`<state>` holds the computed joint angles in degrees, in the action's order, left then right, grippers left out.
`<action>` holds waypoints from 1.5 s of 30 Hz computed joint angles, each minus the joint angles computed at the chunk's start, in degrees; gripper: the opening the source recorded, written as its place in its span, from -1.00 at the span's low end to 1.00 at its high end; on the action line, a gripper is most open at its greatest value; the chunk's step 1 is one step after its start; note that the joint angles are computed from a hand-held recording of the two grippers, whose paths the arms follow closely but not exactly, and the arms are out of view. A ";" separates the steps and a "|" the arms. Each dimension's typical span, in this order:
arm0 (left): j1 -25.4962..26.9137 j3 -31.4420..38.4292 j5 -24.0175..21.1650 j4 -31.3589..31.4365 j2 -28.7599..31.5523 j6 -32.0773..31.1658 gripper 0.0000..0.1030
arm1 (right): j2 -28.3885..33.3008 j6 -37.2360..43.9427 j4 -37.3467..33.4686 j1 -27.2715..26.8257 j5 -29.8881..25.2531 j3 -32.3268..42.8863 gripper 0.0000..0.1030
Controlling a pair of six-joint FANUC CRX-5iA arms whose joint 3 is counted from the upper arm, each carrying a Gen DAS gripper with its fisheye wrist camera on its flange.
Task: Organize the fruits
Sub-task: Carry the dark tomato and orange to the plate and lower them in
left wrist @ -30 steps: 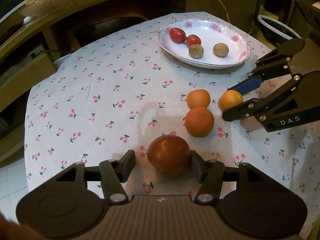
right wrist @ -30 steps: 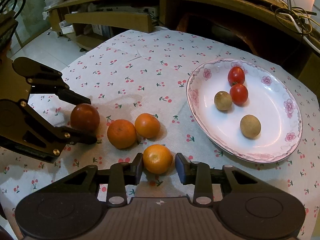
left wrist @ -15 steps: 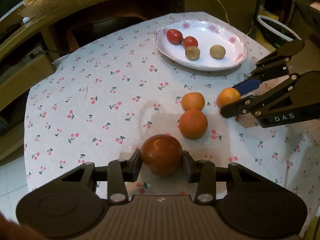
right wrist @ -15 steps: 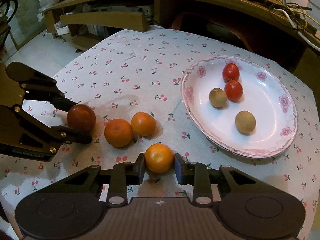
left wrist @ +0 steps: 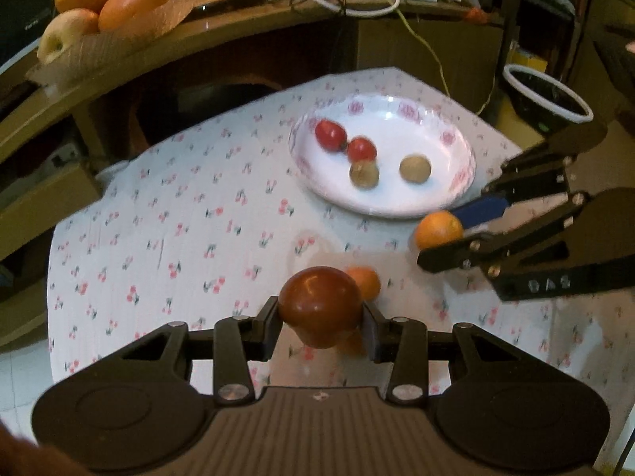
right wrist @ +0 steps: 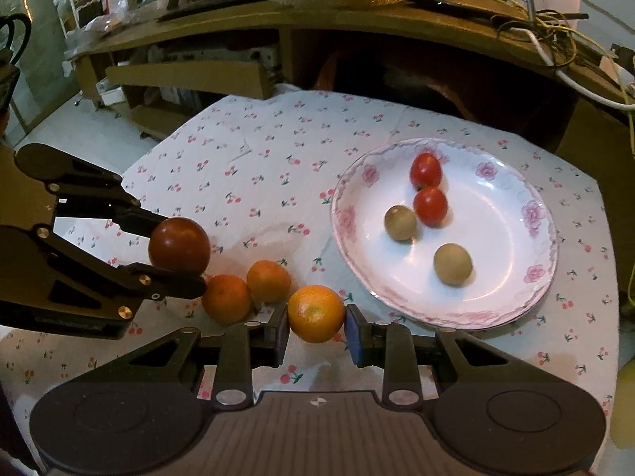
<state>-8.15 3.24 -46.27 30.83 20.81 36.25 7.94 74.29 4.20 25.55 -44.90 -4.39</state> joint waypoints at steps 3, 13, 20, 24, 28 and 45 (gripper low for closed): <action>-1.05 1.66 0.45 0.36 0.89 0.82 -0.10 | -0.29 -1.27 0.94 -0.33 0.51 -0.43 -0.41; -4.92 7.29 2.12 0.18 4.73 4.20 -0.10 | -0.41 -9.32 7.06 -2.01 1.95 -1.90 -0.41; -5.86 10.82 1.56 -2.86 7.59 8.66 -0.10 | 0.37 -11.52 8.25 -2.93 1.61 -1.86 -0.41; -6.21 12.44 1.12 -4.02 8.80 10.33 -0.10 | 1.02 -12.51 8.88 -3.12 1.35 -1.59 -0.41; -6.43 13.39 1.16 -4.24 9.59 10.95 -0.10 | 1.94 -13.01 9.13 -3.51 1.33 -1.24 -0.40; -7.46 16.23 4.14 -7.68 11.51 12.57 -0.09 | 4.34 -13.90 10.35 -4.15 2.57 -0.30 -0.40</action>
